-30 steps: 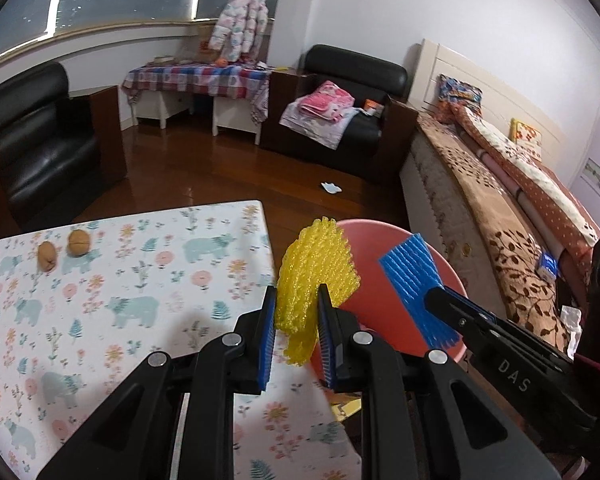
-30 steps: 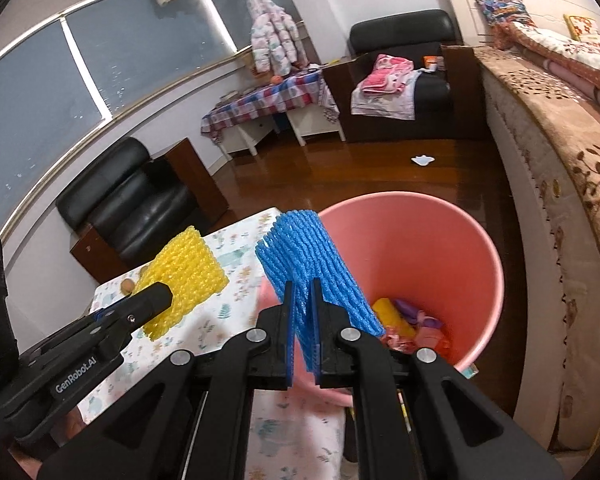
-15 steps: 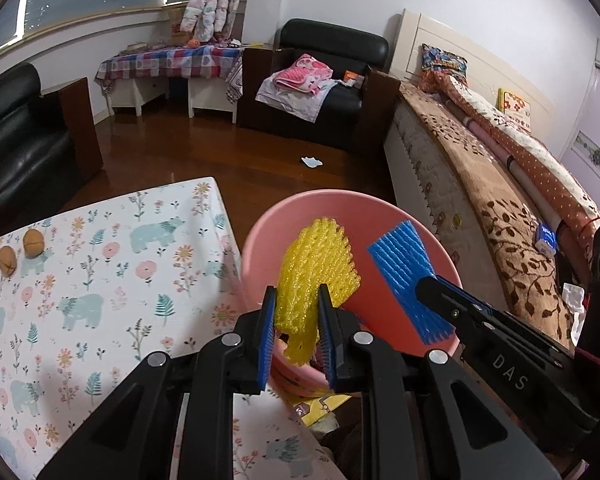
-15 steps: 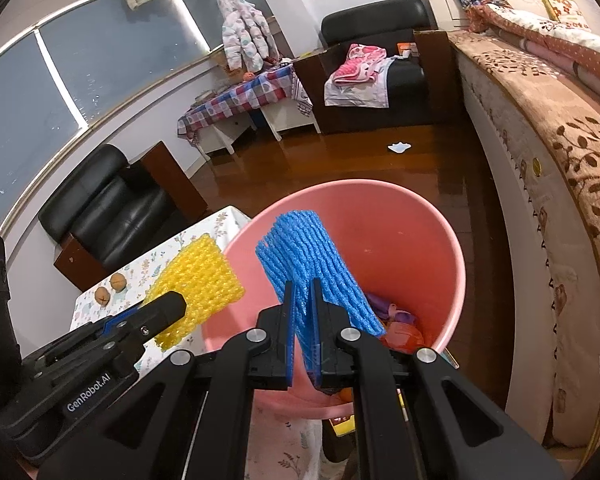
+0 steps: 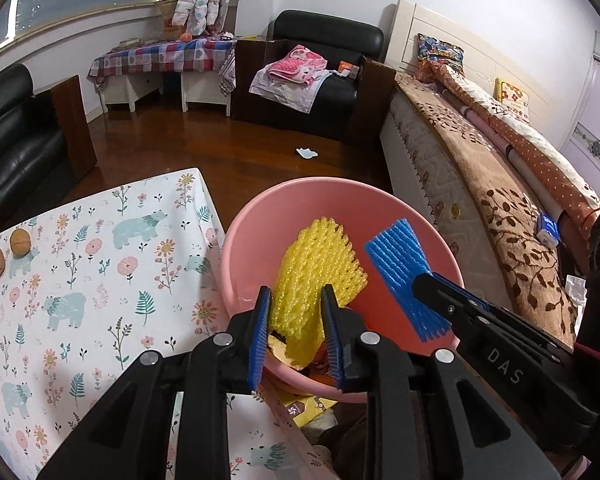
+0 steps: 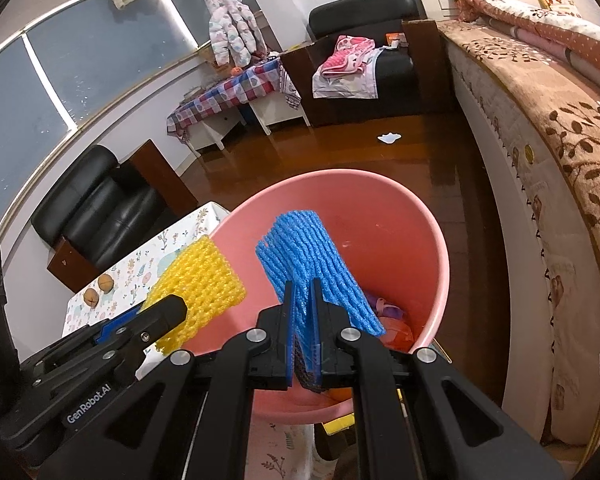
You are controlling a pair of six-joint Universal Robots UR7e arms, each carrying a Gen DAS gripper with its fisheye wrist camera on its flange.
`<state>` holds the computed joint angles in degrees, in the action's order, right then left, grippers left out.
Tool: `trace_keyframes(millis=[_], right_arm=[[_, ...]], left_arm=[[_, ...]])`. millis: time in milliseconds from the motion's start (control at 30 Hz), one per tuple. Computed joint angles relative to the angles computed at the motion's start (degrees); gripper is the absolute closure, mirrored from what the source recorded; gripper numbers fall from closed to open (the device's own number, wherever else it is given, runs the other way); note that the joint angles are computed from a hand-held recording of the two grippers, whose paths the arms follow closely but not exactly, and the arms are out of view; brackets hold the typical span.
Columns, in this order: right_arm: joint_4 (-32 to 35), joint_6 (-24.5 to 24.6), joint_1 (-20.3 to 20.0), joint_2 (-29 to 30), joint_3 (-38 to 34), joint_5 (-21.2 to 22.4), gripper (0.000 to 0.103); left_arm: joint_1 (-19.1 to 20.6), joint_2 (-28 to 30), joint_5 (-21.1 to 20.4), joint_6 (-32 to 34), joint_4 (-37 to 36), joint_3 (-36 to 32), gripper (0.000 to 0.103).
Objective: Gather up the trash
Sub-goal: 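Open both grippers to drop the mesh nets into the bucket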
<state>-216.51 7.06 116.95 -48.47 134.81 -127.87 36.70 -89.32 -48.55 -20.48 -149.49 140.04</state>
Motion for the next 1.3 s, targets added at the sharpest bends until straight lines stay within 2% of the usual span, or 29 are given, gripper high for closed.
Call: trace_keyframes(millis=[200,467,533,633,933,1033,1300], right_arm=[[1.66,0.85,-0.30,-0.02,-0.39,-0.81,0.095],[3.68,2.03,-0.23,-0.24,-0.80,-1.49,0.092],[3.44,2.13,-0.15,-0.13,-0.75,-1.58,0.081],[2.75,2.07,0.23,0.02,-0.56,-1.68,0.073],[1.72,1.40,1.82,0.17,-0.41,-2.18,0.072],[1.05,1.46,2.39,0.30,-0.19,-1.76,0.062],[-0.43,-0.59,5.12,1.67,-1.01,-3.51,0.060]], left_arm=[[0.35,0.10,-0.23,-0.03,-0.61,0.12,0.064],[0.90,-0.98,-1.28,0.08,-1.07,0.40,0.055],[0.84,-1.38,-1.27,0.08,-1.14,0.55,0.054],[0.56,-1.96,-1.35,-0.12,-1.28,0.81,0.052],[-0.96,-5.18,-0.56,-1.34,1.10,1.48,0.048],[-1.63,-6.53,-0.32,-1.43,1.98,1.70,0.047],[-2.95,-10.45,0.38,-2.15,3.92,2.33,0.042]])
